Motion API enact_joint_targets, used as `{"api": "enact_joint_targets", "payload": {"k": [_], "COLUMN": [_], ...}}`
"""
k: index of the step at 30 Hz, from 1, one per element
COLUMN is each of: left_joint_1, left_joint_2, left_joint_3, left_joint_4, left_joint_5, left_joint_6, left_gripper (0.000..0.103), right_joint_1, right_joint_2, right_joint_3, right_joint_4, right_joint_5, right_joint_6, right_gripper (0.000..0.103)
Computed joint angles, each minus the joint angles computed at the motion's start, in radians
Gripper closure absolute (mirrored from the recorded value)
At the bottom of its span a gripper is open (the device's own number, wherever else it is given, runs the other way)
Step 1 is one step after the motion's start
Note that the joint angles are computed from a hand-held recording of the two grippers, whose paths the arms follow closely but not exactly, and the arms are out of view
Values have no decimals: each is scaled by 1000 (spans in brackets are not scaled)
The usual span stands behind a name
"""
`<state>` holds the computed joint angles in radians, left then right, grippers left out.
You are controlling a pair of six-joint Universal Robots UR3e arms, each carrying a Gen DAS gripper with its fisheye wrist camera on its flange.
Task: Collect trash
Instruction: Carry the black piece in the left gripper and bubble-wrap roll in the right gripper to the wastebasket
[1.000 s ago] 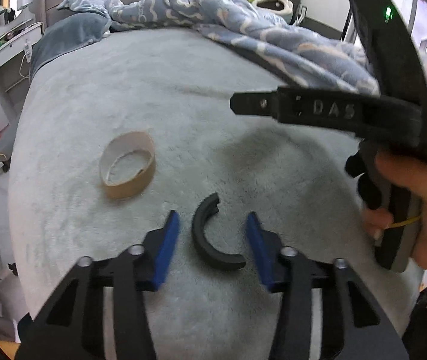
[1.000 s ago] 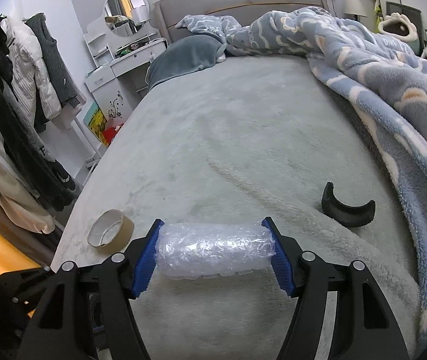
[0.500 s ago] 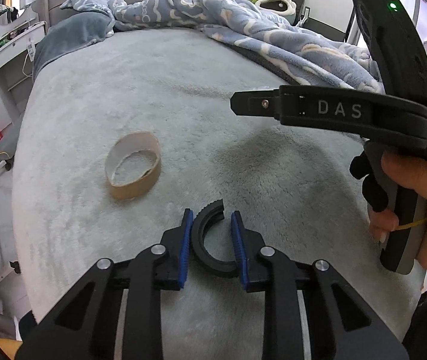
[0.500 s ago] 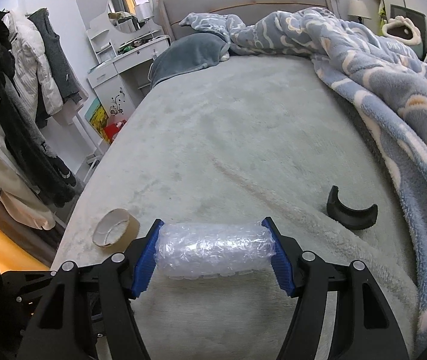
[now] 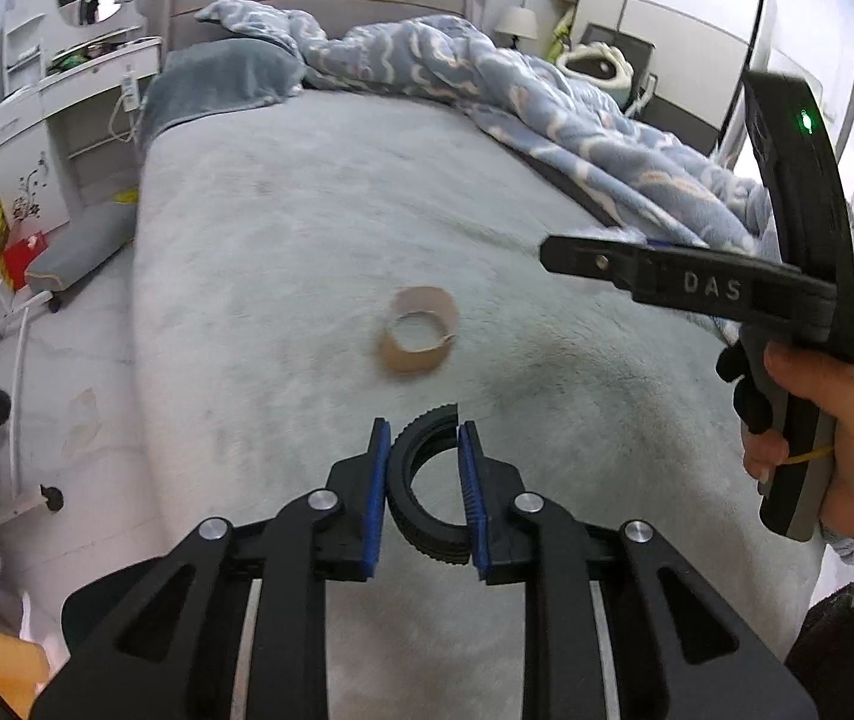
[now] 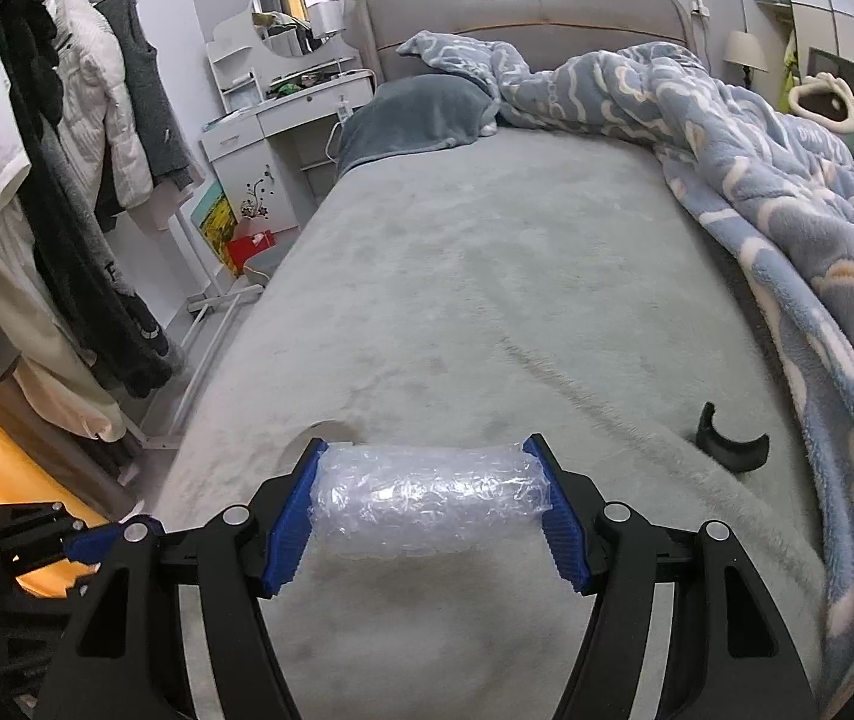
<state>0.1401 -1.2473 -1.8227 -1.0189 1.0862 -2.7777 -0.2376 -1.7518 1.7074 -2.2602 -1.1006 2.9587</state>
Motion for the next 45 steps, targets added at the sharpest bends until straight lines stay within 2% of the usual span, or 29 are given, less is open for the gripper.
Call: {"api": "enact_joint_targets", "payload": {"k": [4,7,10,12,14,18,20,30,39,45], "left_joint_1": [157,320,564,694,807,963,1000,1157,1158,1173], "left_joint_2": [125,225,324,361,384,381,376,269,197,170], "left_joint_3": [-43,-59,-54,-51,-44,-14,-22,-16,-75,-116], "left_joint_4": [-131,-278,-516,-639,-746,-899,-918,-1005,-917,-904], "left_joint_5": [-87,-154,-242,-270,-277,-274,-243,-161,-81,-18], "left_joint_6": [102,259,476,590,708,888,941,1054,1014,1058], "left_gripper": [79,79,79,79,79,79,79,79,79,78], "right_joint_1": [71,170,288,368,452,551,593,752,807,832], "right_joint_2": [3,36,98,144,198,284,330,539,648,710], "right_joint_3": [-7,-26,-74,-122,-182,-263,-313,-557,-685,-743], "right_joint_4": [-22,-63,-84,-90,-86,-76,-66,8,56,113], "right_joint_5": [-25,-58,-97,-134,-183,-217,-236,-314,-337,-348], "right_joint_6": [68,129,193,206,213,253,271,326,344,339], "right_gripper": [36,36,36,36,36,36,36,36,36,36]}}
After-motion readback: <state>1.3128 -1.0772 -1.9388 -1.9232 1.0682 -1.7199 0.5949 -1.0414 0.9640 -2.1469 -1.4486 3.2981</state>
